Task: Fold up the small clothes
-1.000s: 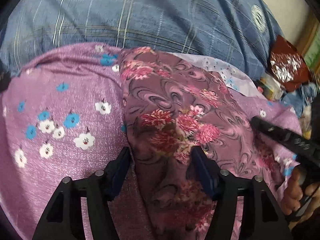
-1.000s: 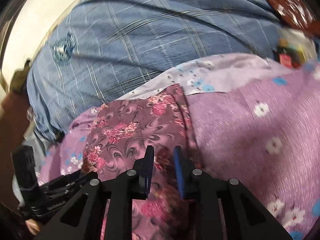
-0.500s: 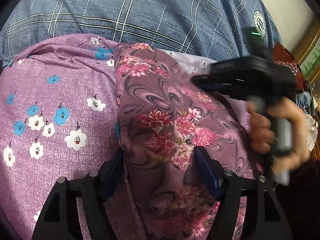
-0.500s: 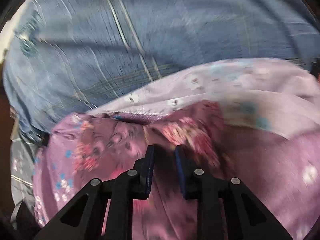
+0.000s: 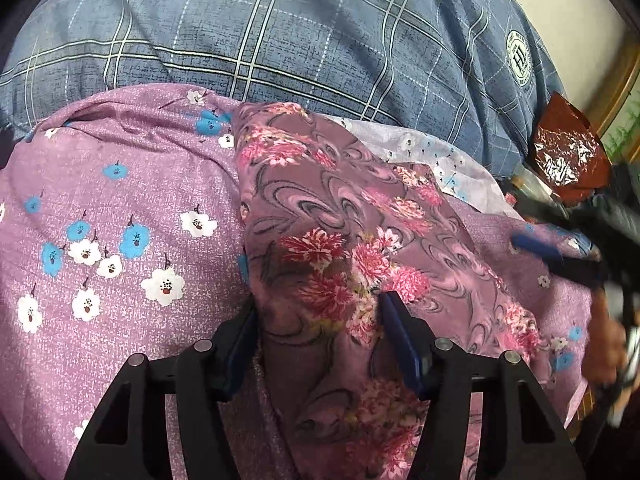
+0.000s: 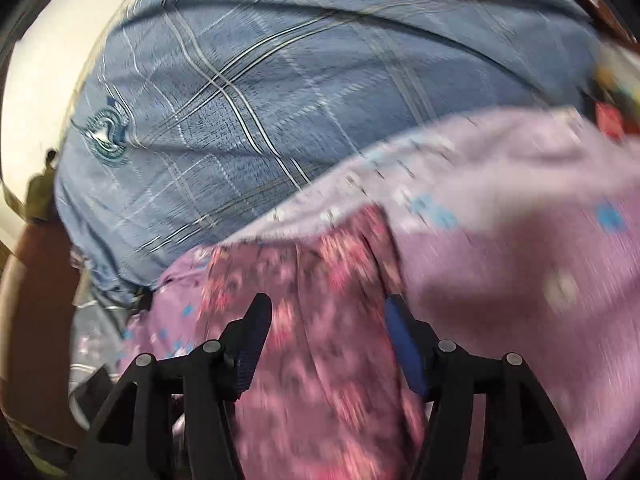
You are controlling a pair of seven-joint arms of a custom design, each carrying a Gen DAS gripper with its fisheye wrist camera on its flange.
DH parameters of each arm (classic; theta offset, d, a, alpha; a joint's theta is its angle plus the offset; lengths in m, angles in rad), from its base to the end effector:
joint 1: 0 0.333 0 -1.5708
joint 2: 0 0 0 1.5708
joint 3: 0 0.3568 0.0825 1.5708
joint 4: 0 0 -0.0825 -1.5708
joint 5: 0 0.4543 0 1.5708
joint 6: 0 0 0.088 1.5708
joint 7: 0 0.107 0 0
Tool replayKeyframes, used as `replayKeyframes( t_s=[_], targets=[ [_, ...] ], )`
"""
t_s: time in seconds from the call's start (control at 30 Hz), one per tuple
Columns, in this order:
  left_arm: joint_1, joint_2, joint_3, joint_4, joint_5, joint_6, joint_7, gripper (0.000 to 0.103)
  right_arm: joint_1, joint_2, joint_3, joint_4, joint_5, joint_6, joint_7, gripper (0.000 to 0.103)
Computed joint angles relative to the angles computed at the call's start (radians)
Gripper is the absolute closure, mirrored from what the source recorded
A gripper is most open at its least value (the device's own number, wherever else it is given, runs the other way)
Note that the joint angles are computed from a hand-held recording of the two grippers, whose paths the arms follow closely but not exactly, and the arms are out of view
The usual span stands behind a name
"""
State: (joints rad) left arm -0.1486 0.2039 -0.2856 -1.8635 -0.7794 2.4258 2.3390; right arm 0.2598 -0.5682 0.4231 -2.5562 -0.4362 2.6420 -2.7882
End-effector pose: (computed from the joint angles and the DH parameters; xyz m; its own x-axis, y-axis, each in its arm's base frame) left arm 0.6488 -0.2915 0.4591 -0.6670 -0.6405 0.3807 -0.7185 0.4177 -0.5561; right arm 0.3504 0.3147 0.5098 -0.5512 -0.6005 -0.5793 -0.4559 0.7983 -0.3936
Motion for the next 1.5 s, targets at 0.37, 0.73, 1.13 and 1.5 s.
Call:
replayKeyframes(
  t_s=[0.37,0.73,1.13,1.5],
  targets=[
    [-0.002,0.0,-0.004,-0.006,-0.017,0.007,0.011,0.037,-0.072,0.021,0.089,-0.11,0.035,0.225,0.15,0.042],
    [0.008,-0.005,-0.003,0.005,-0.04,-0.023,0.0,0.038,-0.056,0.104,0.069,-0.015,0.017,0.19,0.009,0.059],
    [0.042,0.03,-0.001,0.047,-0.147,-0.108,0.015,0.037,-0.039,-0.015,0.067,-0.049,-0.043,0.116,0.058,0.056],
    [0.005,-0.035,0.007,-0.034,-0.179,-0.019,0.135,0.035,0.003,-0.208,0.098,-0.182,0.108,-0.229,0.235,0.098]
  ],
)
